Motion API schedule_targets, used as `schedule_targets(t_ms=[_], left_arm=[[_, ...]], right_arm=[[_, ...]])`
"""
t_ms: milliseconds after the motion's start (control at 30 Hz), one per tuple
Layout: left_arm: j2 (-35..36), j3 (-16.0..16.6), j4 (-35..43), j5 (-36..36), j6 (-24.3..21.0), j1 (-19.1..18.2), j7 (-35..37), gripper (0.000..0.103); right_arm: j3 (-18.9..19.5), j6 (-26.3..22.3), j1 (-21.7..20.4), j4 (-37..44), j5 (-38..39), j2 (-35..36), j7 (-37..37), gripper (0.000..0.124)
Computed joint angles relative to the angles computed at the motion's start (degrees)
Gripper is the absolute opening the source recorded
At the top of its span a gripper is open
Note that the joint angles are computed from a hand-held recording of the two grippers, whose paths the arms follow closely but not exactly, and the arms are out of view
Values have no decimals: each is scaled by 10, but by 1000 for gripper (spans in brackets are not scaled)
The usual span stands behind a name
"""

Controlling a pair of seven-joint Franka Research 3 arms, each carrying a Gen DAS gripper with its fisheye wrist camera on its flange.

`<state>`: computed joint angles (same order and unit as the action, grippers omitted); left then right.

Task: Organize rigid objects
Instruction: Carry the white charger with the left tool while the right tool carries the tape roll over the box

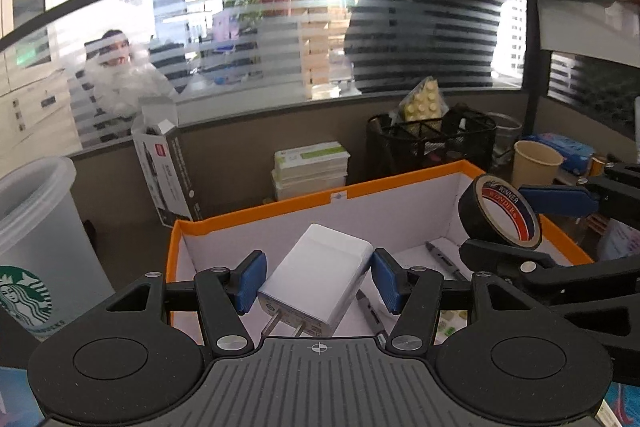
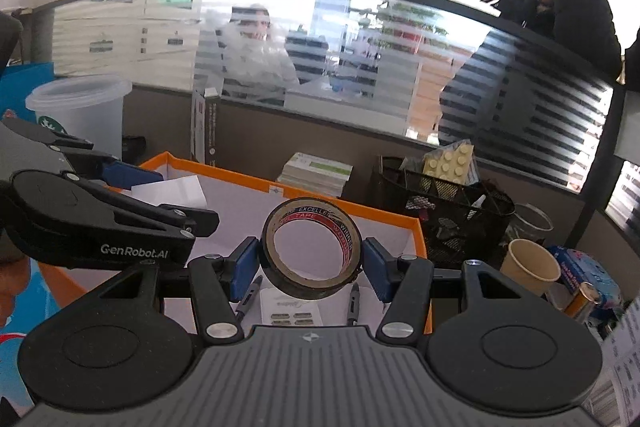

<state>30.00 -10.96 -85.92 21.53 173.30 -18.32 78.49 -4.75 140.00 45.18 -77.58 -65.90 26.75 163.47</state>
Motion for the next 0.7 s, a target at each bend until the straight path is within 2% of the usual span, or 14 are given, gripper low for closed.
schedule_targets(t_ms=[100,267,467,600,700], left_arm=[[19,9,32,4,-34,-11,-1,57],[41,-17,71,-19,-91,1,38,57],[48,-2,96,-16,-127,-18,45,56],[55,21,105,7,-125,-39,24,56],[62,26,114,17,-134,-47,13,54]], right_arm=[[5,4,-16,24,39,19,-35,54],[3,12,-32,50,121,41,-105,54],[-5,-7,-35,81,203,64,-188,54],[-20,-8,-26,71,217,61,-186,54],[-22,-21,-25,75,225,63,-197,54]])
